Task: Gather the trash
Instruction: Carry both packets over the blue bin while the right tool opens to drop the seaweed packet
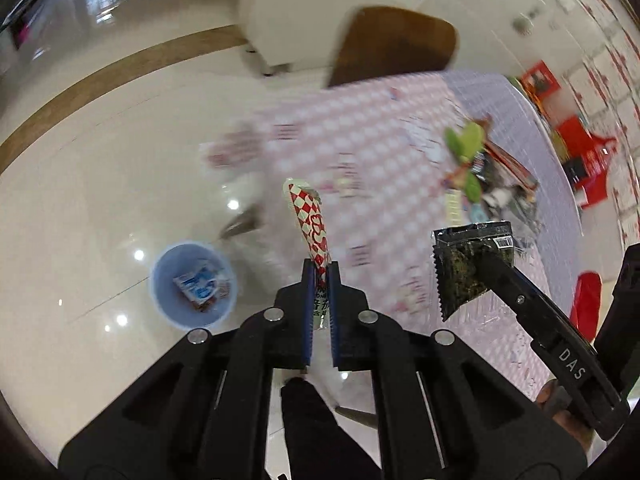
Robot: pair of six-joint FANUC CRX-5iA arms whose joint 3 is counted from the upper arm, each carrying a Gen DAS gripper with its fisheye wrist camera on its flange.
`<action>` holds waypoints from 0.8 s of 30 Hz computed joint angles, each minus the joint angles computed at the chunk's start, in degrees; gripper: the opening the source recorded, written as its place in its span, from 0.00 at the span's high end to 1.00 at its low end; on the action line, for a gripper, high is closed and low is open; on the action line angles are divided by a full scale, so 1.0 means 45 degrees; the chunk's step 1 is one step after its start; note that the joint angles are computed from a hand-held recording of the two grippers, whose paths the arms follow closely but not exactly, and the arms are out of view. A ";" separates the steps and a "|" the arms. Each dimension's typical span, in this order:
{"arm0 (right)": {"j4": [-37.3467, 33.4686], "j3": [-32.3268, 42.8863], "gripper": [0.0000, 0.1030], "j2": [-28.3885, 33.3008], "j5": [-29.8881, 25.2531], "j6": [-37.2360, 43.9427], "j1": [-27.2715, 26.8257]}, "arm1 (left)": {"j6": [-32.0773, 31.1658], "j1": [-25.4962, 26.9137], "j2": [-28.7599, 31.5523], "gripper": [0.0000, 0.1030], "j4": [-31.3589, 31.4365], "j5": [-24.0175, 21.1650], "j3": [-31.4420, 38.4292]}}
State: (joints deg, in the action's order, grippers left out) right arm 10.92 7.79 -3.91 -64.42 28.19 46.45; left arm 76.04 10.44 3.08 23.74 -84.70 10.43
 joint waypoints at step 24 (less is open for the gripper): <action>-0.1726 0.5522 0.70 0.5240 -0.1298 0.1501 0.2494 | -0.2229 0.5995 -0.1153 0.94 0.0014 -0.1031 -0.1925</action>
